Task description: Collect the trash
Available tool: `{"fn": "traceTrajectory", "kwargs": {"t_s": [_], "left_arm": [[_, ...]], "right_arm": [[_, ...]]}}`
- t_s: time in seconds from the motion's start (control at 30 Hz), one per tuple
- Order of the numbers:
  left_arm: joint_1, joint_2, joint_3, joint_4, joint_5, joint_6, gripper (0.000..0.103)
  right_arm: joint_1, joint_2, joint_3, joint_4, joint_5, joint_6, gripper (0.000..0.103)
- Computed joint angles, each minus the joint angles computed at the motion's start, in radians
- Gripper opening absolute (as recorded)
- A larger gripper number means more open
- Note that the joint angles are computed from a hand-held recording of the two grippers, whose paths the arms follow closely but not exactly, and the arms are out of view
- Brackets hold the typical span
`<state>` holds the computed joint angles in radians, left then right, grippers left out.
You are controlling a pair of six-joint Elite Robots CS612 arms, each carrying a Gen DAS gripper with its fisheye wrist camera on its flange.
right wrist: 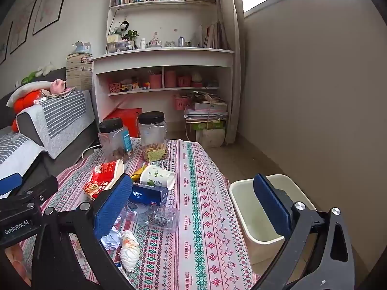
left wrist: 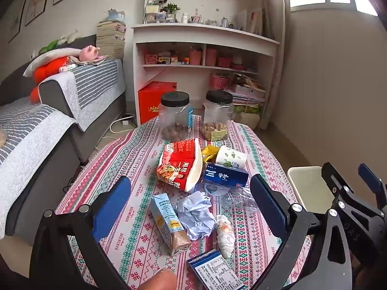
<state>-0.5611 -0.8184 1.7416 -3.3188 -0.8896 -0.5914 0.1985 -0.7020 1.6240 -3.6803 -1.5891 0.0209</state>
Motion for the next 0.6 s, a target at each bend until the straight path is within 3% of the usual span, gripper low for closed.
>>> {"fn": "traceTrajectory", "kwargs": {"t_s": [0.6], "left_arm": [[-0.008, 0.010, -0.010, 0.015, 0.008, -0.013, 0.096]], "right_arm": [[0.003, 0.004, -0.002, -0.007, 0.010, -0.005, 0.096]]}}
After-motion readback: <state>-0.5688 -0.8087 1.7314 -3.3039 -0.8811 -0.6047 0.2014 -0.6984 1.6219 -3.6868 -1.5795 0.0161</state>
